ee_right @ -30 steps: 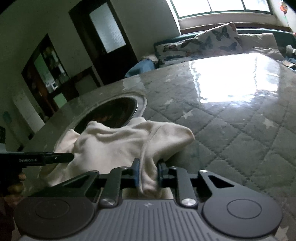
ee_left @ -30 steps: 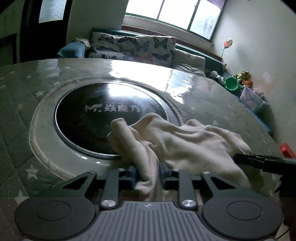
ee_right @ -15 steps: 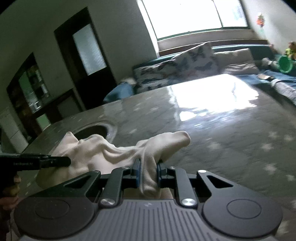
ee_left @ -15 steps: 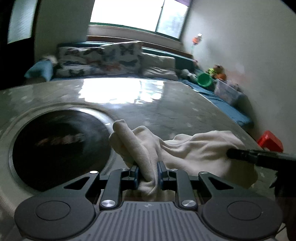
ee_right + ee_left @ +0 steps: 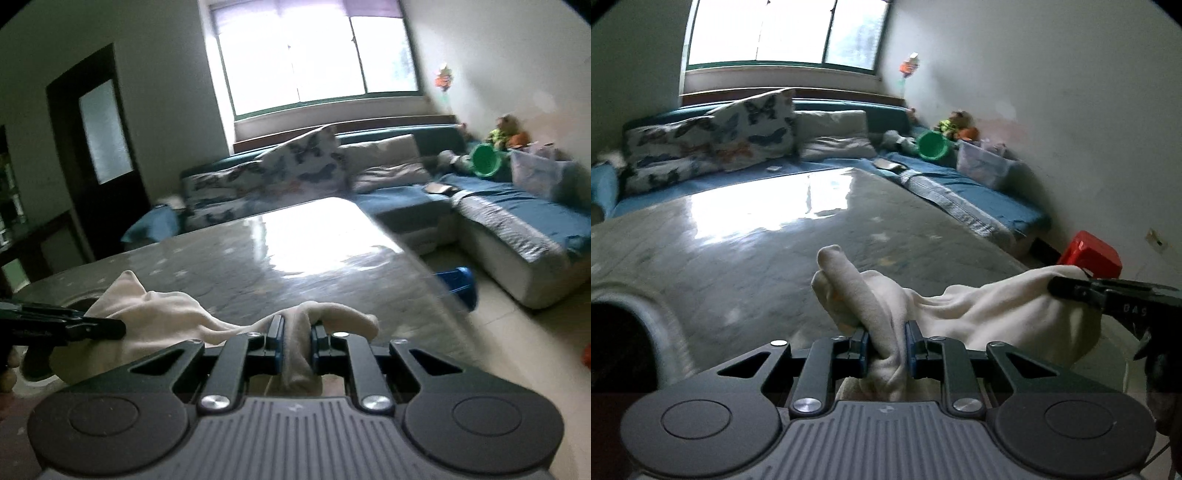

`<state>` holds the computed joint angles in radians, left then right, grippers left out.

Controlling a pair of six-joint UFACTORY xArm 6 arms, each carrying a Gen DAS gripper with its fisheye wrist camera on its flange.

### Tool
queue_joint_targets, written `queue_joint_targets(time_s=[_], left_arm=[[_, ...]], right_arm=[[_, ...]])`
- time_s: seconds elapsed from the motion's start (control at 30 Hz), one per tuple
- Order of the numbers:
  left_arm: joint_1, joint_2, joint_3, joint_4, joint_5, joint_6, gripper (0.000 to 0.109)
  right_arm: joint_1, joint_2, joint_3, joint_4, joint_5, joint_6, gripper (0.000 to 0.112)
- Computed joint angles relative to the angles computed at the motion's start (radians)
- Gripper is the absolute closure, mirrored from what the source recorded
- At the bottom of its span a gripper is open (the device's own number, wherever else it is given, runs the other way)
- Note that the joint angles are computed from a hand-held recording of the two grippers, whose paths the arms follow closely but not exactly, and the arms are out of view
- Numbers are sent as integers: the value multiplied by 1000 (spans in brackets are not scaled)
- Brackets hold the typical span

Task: Fold clothes
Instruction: 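Lift the folded sweatshirt with both grippers and carry it off the hob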

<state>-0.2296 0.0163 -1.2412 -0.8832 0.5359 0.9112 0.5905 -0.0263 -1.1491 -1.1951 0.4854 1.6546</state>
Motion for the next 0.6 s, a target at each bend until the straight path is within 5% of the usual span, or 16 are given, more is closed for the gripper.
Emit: queue_joint_targets(time_s=[0.17,0.33,0.6], left_arm=[[-47,72,-52,77,-10,-66,87],[-45,114,-63,163,-9,-134,85],[-34,94,-21,240,-30,-149,77]], right_arm=[[-31,-24,39,24,25,-12,99],[-36,-29,78,110,33,-84,86],[33,2,1,27,230,-57,75]])
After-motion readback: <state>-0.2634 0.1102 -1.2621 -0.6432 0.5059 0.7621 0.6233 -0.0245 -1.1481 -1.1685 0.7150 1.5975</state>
